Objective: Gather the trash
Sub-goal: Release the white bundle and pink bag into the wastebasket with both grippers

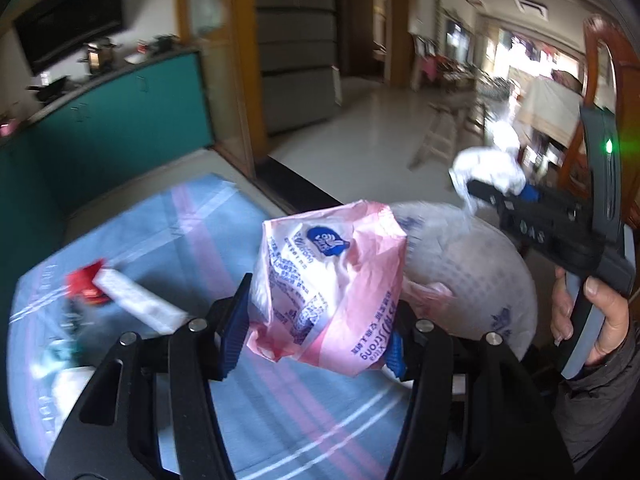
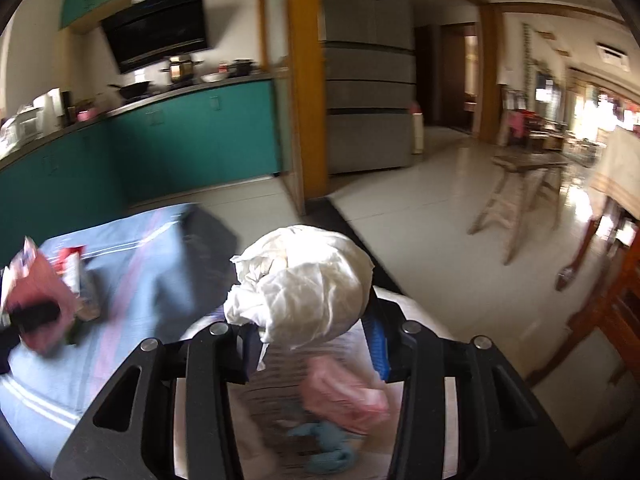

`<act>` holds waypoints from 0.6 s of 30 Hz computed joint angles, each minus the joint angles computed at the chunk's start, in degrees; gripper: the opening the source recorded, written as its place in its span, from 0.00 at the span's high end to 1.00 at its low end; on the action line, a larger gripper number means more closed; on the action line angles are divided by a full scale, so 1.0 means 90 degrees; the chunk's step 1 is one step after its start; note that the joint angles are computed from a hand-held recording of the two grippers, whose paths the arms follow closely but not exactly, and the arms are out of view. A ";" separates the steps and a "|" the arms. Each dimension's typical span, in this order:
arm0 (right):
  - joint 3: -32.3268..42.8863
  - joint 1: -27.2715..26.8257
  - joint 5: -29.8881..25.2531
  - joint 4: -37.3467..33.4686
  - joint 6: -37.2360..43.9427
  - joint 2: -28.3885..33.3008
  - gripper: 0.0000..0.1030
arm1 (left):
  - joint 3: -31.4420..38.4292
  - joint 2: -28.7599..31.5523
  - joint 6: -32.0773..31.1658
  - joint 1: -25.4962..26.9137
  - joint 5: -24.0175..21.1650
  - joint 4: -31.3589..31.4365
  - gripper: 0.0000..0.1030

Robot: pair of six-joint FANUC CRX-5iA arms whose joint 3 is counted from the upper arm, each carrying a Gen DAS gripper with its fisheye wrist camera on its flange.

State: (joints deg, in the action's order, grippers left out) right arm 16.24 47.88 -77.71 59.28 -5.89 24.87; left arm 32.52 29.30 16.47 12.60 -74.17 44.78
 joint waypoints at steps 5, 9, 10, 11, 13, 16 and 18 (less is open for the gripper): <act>-0.0450 -0.0079 -0.0037 -0.0210 -0.0582 -0.0354 0.58 | 0.0036 0.0120 0.0061 -0.0436 -0.0276 -0.0427 0.45; -0.0761 -0.0123 0.0012 -0.0340 -0.0797 -0.0594 0.58 | -0.0055 0.0154 0.0202 -0.0685 -0.0375 -0.0615 0.45; -0.0809 -0.0115 -0.0011 -0.0324 -0.0808 -0.0629 0.58 | -0.0093 0.0169 0.0192 -0.0738 -0.0419 -0.0642 0.45; -0.0829 -0.0108 -0.0021 -0.0304 -0.0815 -0.0640 0.58 | -0.0030 0.0221 0.0221 -0.0800 -0.0458 -0.0676 0.44; -0.0890 -0.0099 0.0017 -0.0280 -0.0821 -0.0680 0.58 | -0.0106 0.0207 0.0201 -0.0878 -0.0415 -0.0744 0.42; -0.0886 -0.0096 0.0122 -0.0343 -0.0670 -0.0680 0.57 | -0.0273 0.0128 0.0044 -0.0890 -0.0347 -0.0712 0.29; -0.0794 -0.0088 0.0153 -0.0377 -0.0479 -0.0620 0.54 | -0.0552 -0.0063 -0.0197 -0.0858 -0.0111 -0.0672 0.23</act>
